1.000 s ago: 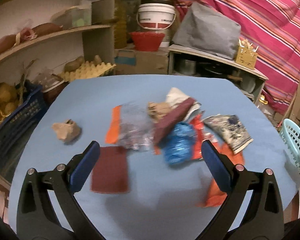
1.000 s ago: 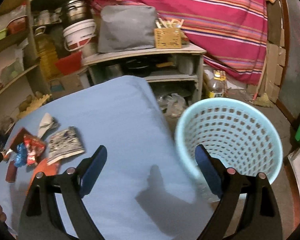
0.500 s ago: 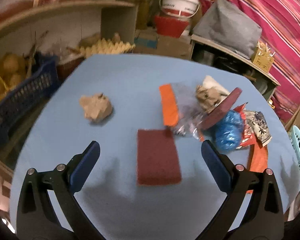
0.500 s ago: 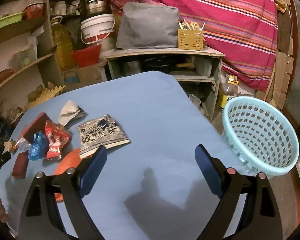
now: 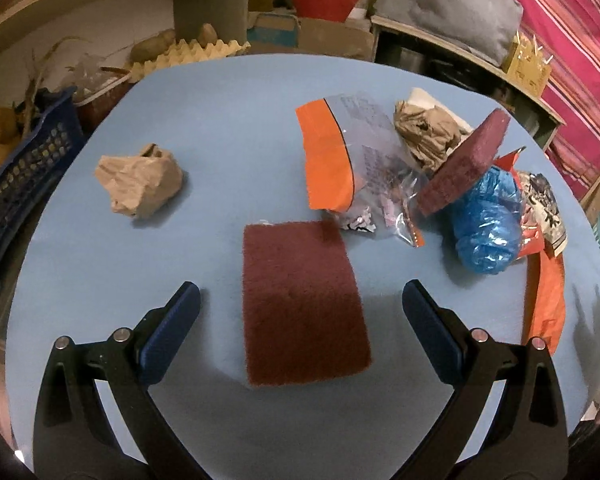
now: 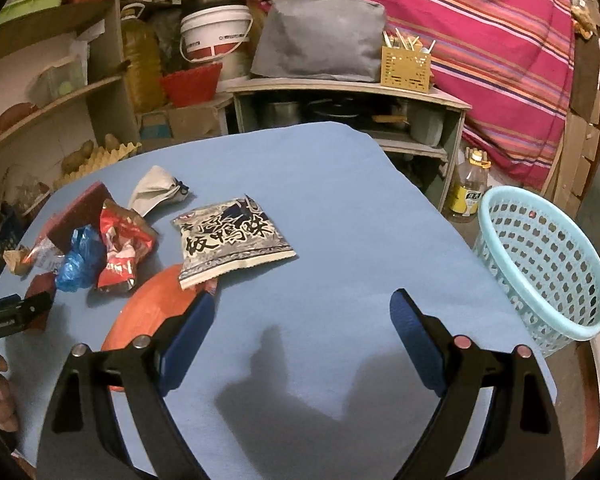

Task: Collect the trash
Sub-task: 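Return both tools to the table and grasp the maroon scouring pad with the left tool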

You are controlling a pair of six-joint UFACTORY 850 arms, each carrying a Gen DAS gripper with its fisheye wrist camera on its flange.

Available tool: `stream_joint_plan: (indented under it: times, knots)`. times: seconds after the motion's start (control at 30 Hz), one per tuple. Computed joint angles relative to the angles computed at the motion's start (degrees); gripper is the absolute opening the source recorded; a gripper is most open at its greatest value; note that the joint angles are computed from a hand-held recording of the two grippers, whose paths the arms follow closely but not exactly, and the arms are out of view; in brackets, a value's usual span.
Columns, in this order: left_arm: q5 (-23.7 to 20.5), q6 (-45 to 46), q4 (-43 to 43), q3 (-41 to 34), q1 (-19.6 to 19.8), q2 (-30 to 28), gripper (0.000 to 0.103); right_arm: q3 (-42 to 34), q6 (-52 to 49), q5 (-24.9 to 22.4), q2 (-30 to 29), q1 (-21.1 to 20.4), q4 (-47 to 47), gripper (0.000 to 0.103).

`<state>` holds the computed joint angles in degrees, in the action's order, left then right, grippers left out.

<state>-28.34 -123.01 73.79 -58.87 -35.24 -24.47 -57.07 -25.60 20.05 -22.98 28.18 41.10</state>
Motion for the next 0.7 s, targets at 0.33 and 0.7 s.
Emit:
stream_joint_plan:
  times: [0.33, 0.7]
  knots:
    - [-0.8, 0.8, -1.8, -0.5, 0.1, -0.5, 0.087, -0.9, -1.9, -0.8, -1.1, 1.2, 2.7, 0.088]
    - [-1.5, -3.3, 2.0, 0.9, -0.4, 0.6, 0.055, -1.7, -5.2, -1.4, -2.6, 3.6, 6.4, 0.088]
